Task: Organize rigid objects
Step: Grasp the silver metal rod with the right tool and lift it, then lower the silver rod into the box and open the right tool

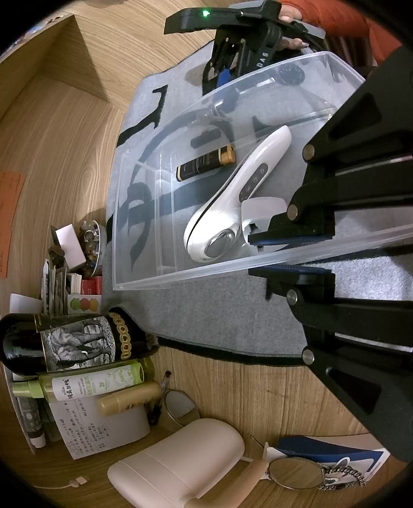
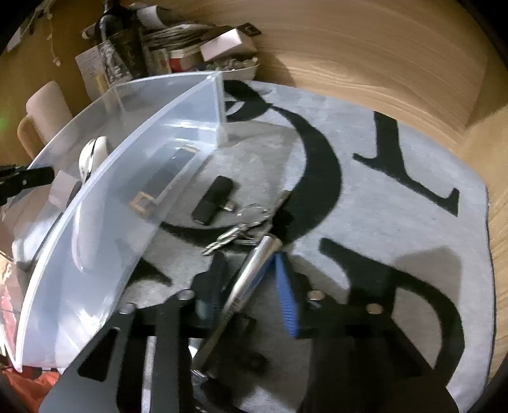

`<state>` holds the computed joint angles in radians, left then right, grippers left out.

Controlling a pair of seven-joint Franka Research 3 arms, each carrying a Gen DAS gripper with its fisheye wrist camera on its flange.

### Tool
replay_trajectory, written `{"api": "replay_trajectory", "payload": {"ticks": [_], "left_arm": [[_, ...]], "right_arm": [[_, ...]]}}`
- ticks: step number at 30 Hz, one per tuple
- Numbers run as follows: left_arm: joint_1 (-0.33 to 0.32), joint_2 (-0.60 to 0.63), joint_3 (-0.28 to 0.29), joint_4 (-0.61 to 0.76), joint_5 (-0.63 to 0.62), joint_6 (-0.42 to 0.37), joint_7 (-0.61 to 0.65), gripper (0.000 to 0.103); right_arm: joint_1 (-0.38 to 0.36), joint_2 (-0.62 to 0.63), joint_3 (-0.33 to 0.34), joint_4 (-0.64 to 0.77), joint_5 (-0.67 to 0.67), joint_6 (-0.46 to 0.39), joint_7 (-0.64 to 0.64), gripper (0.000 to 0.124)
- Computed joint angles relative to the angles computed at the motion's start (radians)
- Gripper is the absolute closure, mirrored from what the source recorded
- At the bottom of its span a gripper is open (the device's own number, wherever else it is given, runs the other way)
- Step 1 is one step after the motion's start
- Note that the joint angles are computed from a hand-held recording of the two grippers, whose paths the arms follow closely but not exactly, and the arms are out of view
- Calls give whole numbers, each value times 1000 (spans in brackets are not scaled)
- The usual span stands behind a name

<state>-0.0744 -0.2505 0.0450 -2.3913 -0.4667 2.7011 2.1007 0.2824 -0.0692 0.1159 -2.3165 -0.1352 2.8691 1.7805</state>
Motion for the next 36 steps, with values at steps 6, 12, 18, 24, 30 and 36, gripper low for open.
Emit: {"api": "replay_trajectory", "payload": {"ticks": [6, 12, 18, 24, 30, 36], "left_arm": [[1, 0, -1, 0, 2, 0, 0, 92], [1, 0, 0, 0, 0, 1, 1, 92], [1, 1, 0, 0, -1, 1, 4, 92], [3, 5, 3, 0, -7, 4, 16, 92], [5, 5, 1, 0, -8, 5, 16, 92], [5, 4, 0, -1, -7, 5, 16, 92]], "right_arm": [[-22, -15, 0, -18, -52, 34, 64, 109], [-62, -59, 21, -41, -115, 84, 141, 110], [-133, -116, 70, -58, -179, 138, 213, 109], [-223, -175, 152, -67, -222, 202, 259, 109], [-261, -207, 215, -56, -194, 269, 224, 109], [-194, -209, 207, -38, -110, 332, 108, 109]]}}
